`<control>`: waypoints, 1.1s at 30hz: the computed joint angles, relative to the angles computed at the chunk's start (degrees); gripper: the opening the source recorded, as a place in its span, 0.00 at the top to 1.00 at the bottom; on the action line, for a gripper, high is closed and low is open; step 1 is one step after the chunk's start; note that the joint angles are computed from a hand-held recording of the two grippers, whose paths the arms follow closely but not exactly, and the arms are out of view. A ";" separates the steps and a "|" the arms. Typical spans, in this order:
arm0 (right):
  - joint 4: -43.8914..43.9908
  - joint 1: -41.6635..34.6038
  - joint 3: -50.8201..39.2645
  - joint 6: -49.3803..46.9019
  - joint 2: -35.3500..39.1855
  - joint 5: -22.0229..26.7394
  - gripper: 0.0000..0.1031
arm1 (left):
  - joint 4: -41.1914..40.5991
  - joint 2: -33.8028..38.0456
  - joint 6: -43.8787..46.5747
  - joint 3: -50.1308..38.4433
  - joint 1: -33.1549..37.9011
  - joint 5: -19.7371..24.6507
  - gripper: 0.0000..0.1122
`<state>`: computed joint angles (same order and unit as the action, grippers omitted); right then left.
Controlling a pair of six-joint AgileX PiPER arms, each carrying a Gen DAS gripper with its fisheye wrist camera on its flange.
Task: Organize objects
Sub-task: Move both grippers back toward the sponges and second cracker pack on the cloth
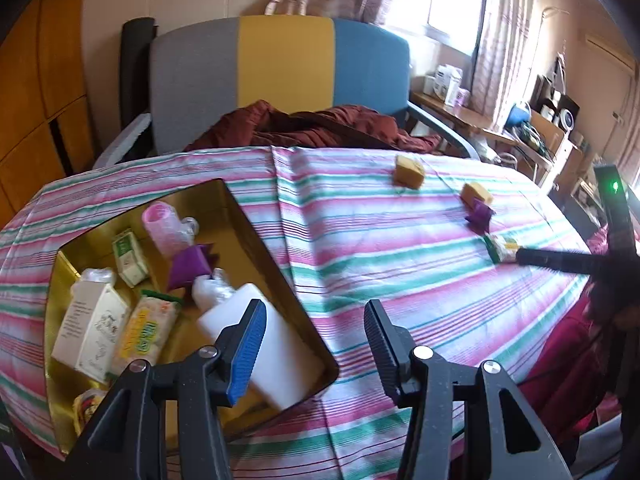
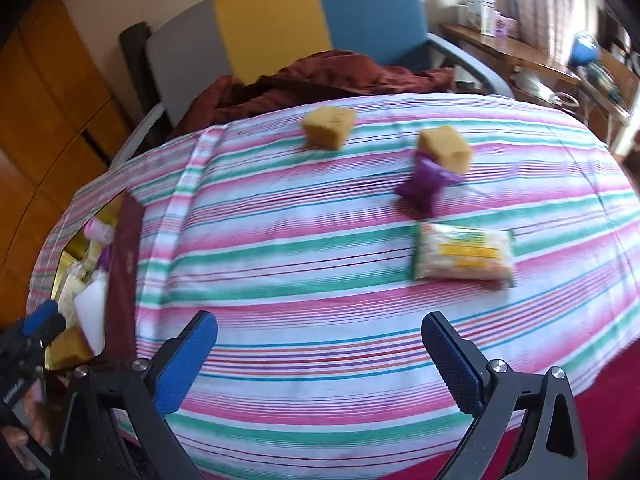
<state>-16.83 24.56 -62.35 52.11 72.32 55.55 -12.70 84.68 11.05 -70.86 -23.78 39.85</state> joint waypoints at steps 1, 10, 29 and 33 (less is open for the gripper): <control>0.33 -1.26 0.25 -0.53 -0.66 0.45 0.00 | 0.33 0.29 -0.22 -0.20 -0.57 0.10 0.54; 4.08 -13.92 0.09 -8.05 -3.35 4.25 0.00 | 1.89 4.16 -1.23 -3.55 -4.67 1.13 0.54; 15.83 -31.73 -0.35 -21.57 2.32 0.09 0.00 | 6.49 23.75 -6.68 -27.81 -12.30 9.31 0.54; 19.54 -35.97 -0.72 -24.26 3.99 -1.22 0.00 | 7.27 29.12 -7.29 -35.50 -13.43 11.98 0.52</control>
<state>2.72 -11.41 -63.07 27.85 76.31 54.33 -5.43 113.80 3.76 -106.36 -37.22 51.82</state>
